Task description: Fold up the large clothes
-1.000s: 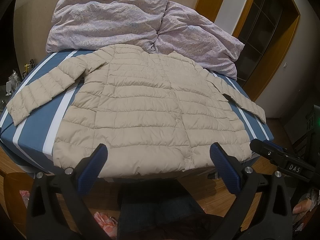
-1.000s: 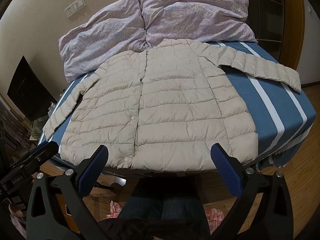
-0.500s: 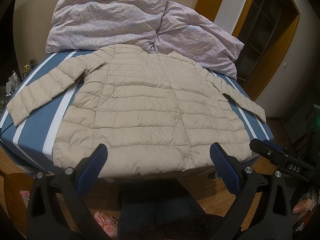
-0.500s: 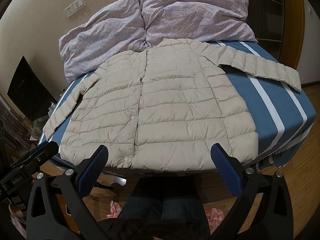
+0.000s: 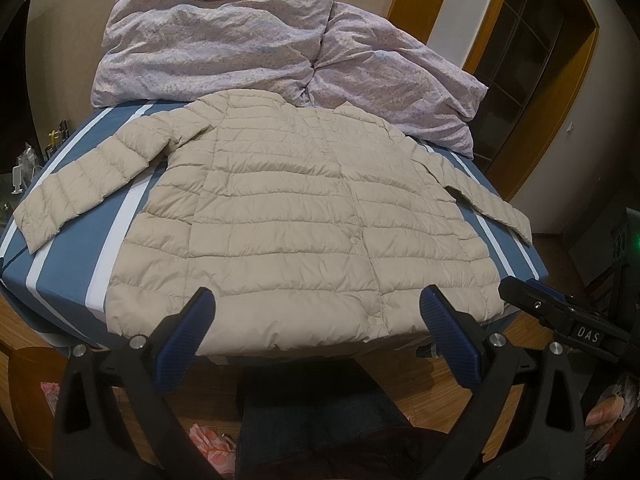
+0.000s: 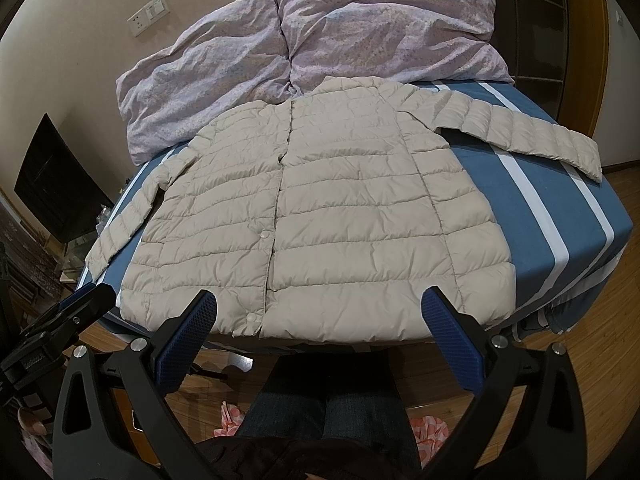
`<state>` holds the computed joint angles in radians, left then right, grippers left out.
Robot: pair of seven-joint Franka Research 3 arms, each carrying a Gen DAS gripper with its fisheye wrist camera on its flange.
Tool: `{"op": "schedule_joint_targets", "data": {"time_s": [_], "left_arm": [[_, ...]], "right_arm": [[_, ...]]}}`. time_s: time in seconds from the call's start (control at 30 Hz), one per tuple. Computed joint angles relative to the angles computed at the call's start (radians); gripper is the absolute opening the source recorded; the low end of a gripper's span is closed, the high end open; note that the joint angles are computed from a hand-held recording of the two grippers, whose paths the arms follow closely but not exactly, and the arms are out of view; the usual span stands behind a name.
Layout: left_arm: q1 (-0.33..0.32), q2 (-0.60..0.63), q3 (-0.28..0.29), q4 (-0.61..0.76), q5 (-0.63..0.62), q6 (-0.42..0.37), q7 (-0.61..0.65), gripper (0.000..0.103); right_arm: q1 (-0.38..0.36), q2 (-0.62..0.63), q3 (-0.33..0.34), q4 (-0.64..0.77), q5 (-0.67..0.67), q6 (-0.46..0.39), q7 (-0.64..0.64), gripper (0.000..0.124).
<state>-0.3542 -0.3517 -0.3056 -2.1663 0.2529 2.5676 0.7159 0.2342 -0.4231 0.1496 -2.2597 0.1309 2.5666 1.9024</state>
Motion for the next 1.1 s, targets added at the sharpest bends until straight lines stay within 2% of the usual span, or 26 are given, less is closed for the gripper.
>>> {"op": "schedule_joint_targets", "data": {"time_s": [0.9,1.1], "left_arm": [[0.001,0.001,0.000,0.001,0.002,-0.001,0.000,0.101],[0.026,0.089,0.012,0.055,0.022,0.004,0.016,0.101]], "right_arm": [[-0.011,0.014,-0.004,-0.007,-0.007,0.019,0.002,0.102],[-0.055,0.070,0.016,0.038,-0.081,0.023,0.066,0.102]]}}
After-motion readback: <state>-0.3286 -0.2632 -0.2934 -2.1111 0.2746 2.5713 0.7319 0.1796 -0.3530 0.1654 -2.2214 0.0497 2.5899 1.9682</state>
